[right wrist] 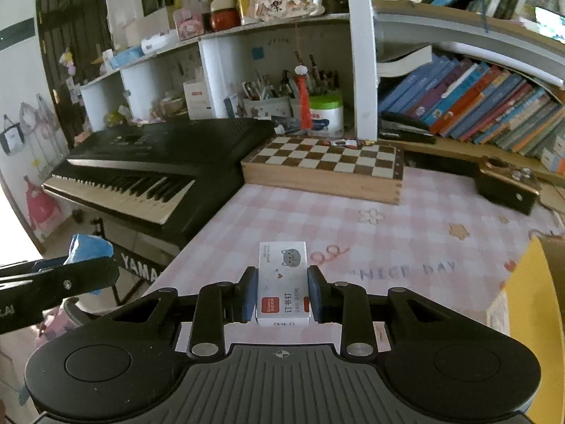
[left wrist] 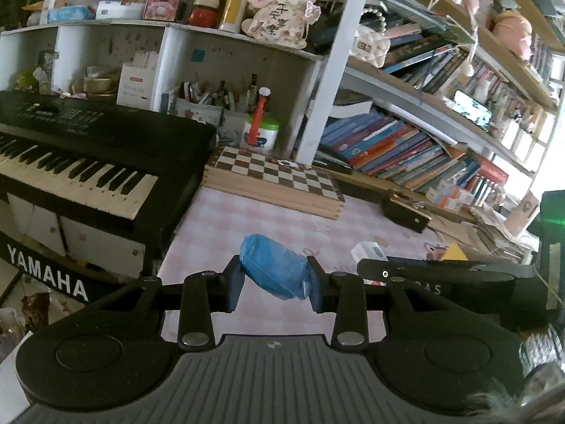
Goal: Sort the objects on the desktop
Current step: 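Carry the blue item with the left gripper while the right carries the white box toward the yellow box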
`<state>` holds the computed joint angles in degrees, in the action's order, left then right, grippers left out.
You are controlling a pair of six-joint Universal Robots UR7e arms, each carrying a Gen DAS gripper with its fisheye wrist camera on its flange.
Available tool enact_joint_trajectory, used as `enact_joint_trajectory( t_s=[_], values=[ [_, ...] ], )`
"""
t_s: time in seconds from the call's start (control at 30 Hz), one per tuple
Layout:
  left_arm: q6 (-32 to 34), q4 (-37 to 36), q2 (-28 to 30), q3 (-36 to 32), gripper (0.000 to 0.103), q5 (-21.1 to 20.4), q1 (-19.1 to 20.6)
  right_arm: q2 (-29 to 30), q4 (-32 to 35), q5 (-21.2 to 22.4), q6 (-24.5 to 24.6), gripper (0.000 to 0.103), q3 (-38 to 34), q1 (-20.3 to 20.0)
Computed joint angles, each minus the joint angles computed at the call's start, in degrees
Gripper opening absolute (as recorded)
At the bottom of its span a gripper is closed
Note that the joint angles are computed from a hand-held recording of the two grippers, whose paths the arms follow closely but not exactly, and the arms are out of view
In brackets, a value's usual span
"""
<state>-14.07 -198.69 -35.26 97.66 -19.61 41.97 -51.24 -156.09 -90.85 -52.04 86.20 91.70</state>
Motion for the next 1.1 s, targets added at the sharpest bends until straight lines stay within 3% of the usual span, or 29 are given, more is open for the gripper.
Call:
enact_joint_trajectory(
  t_s=[0.37, 0.63, 0.73, 0.93, 1.1],
  values=[
    [-13.8, 5.2, -4.6, 12.2, 0.033, 1.8, -6.6, -11.1, -2.4, -0.2, 0.8, 0.029, 14.4, -1.4],
    [-35.2, 20.1, -9.7, 21.2, 0.033, 1.5, -11.9, -19.5, -2.5, -0.4, 0.2, 0.029, 24.6, -3.1],
    [-39.5, 23.0, -10.5, 23.1, 0.033, 1.2, -13.5, -22.0, -3.1, -0.8, -0.1, 0.029, 27.4, -3.9],
    [-42.7, 24.9, -11.0, 25.2, 0.033, -1.3, -15.5, -25.8, -4.6, -1.8, -0.1, 0.029, 31.7, -5.0],
    [-38.8, 20.8, -9.6, 25.0, 0.033, -5.0, -15.6, -27.8, -5.6, -3.7, 1.1, 0.029, 33.0, -5.7]
  ],
)
